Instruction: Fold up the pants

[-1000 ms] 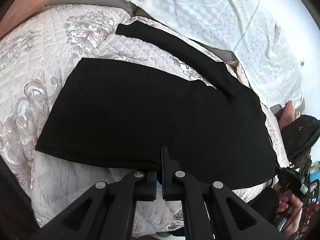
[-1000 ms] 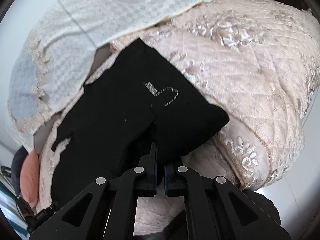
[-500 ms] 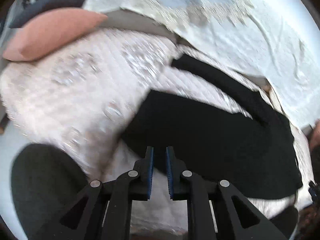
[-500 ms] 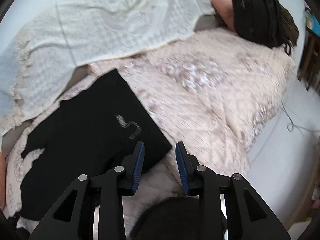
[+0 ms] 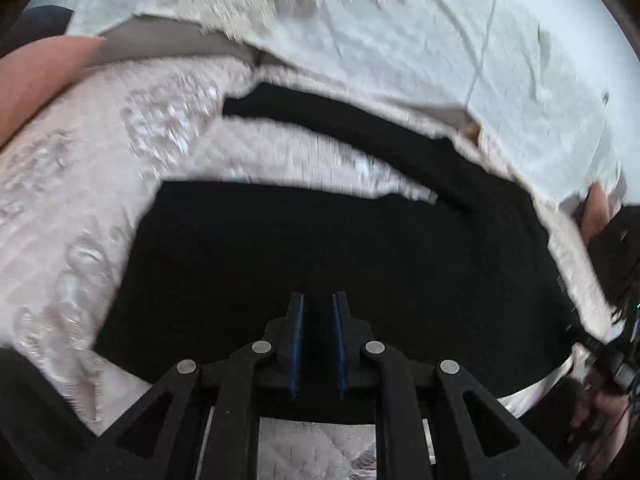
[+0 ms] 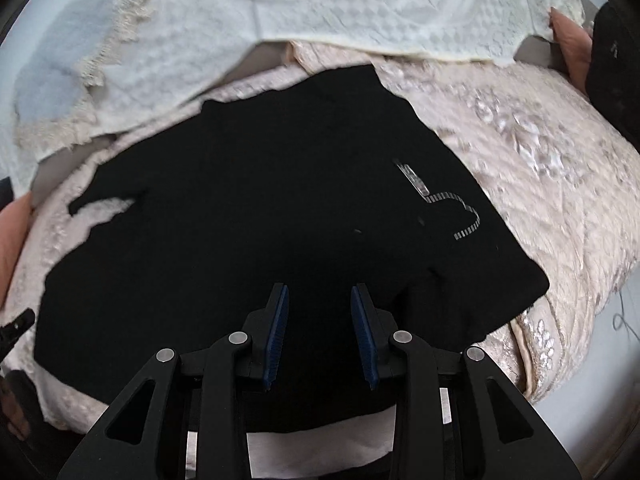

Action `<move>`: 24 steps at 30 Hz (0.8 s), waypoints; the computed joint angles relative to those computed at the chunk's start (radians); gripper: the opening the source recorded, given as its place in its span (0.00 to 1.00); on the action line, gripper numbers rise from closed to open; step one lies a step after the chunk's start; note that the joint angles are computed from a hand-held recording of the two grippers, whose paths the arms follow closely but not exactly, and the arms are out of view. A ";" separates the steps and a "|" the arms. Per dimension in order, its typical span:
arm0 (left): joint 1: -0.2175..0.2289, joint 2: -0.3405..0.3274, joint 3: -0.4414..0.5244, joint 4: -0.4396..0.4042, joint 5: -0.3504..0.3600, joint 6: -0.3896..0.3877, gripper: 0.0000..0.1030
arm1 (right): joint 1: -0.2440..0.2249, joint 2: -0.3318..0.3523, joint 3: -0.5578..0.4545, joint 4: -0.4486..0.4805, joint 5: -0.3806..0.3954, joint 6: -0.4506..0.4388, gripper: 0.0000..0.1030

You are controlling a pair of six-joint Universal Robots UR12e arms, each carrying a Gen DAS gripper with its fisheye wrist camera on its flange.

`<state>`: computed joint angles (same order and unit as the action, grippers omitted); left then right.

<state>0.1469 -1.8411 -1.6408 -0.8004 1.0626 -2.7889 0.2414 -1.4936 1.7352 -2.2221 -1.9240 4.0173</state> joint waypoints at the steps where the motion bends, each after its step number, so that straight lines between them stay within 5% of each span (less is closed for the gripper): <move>1: -0.007 -0.007 0.005 -0.021 0.024 0.013 0.15 | -0.002 -0.004 0.003 -0.005 0.001 0.001 0.32; 5: -0.010 -0.005 0.002 0.005 0.031 0.034 0.15 | 0.008 0.000 -0.023 0.010 -0.027 -0.033 0.32; 10: -0.011 -0.003 0.016 0.042 0.014 0.027 0.15 | 0.019 0.013 -0.039 -0.077 -0.043 -0.113 0.38; 15: -0.013 -0.007 0.027 0.058 -0.004 0.015 0.24 | 0.016 0.037 -0.050 -0.135 0.025 -0.170 0.43; 24: -0.013 -0.014 0.041 0.051 -0.021 0.033 0.25 | 0.016 0.078 -0.099 -0.136 0.075 -0.242 0.43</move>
<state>0.1339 -1.8550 -1.5995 -0.7491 1.0418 -2.7560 0.2575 -1.4154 1.6367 -2.3582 -1.8489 3.7752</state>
